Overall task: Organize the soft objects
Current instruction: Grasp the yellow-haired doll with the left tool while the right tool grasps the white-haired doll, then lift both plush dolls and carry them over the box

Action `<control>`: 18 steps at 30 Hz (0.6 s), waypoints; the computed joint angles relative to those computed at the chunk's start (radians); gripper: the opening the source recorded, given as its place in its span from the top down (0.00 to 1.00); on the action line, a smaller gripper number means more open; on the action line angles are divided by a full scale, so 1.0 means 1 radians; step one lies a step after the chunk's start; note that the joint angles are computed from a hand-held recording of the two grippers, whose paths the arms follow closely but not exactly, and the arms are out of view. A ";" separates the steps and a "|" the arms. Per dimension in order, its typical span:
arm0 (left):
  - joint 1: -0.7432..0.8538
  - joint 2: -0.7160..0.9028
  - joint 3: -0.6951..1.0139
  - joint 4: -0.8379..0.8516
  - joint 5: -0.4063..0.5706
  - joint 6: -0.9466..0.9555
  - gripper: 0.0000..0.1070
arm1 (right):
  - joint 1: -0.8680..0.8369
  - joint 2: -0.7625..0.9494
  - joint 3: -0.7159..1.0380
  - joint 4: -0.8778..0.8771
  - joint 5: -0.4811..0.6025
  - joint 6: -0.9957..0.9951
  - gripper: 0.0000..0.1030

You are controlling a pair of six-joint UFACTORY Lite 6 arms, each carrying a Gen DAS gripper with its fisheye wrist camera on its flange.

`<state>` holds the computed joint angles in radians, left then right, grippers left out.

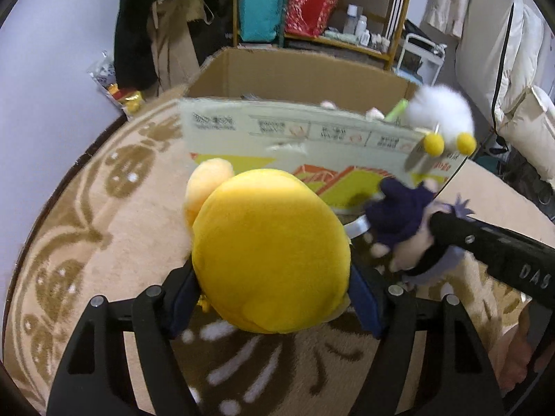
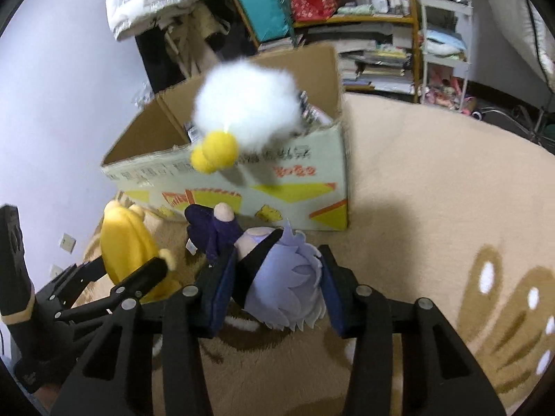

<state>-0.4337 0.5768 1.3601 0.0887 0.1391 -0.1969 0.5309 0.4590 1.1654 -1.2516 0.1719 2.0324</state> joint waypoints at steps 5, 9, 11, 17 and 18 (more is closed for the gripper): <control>0.016 -0.138 -0.109 0.303 -0.018 -0.284 0.30 | 0.056 -0.143 -0.092 -0.039 0.096 0.084 0.52; 0.015 -0.274 -0.174 0.505 -0.006 -0.469 0.31 | 0.116 -0.237 -0.114 0.011 0.188 0.031 0.52; 0.013 -0.323 -0.186 0.533 0.005 -0.489 0.31 | 0.157 -0.276 -0.109 0.032 0.250 0.004 0.52; 0.019 -0.479 -0.226 0.444 0.047 -0.392 0.31 | 0.233 -0.345 -0.077 0.096 0.397 -0.084 0.52; 0.019 -0.499 -0.230 0.431 0.054 -0.379 0.31 | 0.243 -0.355 -0.071 0.096 0.416 -0.084 0.52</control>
